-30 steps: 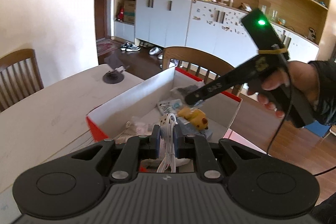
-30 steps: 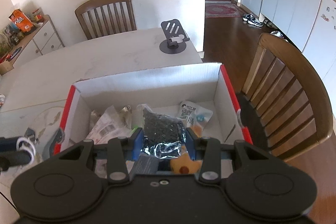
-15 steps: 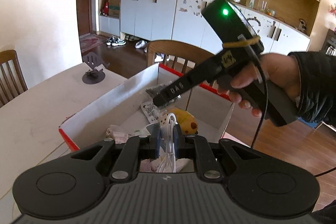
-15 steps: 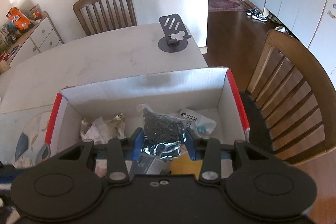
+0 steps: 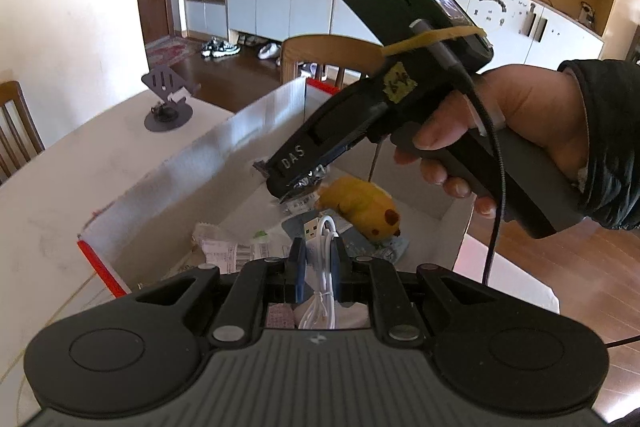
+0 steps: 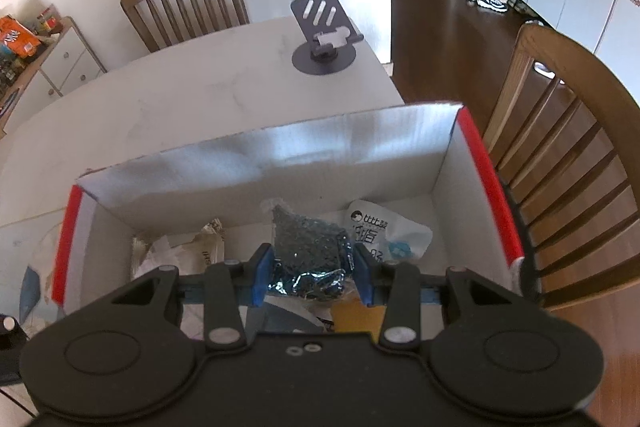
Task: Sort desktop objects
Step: 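Lower the cable with left tool while right tool lowers the packet into the box, then open both tools to release the cable and black packet in the box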
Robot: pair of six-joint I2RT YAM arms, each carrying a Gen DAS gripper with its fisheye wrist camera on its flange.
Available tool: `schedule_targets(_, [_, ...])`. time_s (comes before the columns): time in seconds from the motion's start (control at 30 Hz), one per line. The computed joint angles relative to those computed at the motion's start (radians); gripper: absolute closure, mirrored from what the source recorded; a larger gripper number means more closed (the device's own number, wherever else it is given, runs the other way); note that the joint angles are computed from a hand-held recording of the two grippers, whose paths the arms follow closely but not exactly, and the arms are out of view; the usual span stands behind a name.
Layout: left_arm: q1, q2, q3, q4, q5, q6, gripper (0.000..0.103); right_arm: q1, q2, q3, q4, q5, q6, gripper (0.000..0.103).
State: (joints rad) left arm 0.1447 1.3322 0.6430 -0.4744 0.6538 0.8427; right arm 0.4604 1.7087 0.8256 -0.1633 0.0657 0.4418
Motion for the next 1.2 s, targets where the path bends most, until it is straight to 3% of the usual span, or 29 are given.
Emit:
schedule_targets(0.67, [-0.004, 0.106, -0.023, 0.022, -0.084, 0.028, 0.092, -0.017, 0.119, 0.029, 0.04, -0.031, -0.007, 0.059])
schedule_targets(1.0, [0.004, 0.159, 0.004, -0.01, -0.095, 0.031, 0.092, -0.029, 0.028, -0.017, 0.03, -0.036, -0.029, 0.049])
schedule_targets(1.1, [0.012, 0.154, 0.005, -0.023, -0.087, 0.038, 0.092, -0.024, -0.02, -0.049, 0.033, -0.029, -0.04, 0.037])
schedule_targets(1.2, [0.019, 0.149, 0.007, -0.04, -0.081, 0.042, 0.091, -0.02, -0.074, -0.08, 0.026, -0.023, -0.043, 0.037])
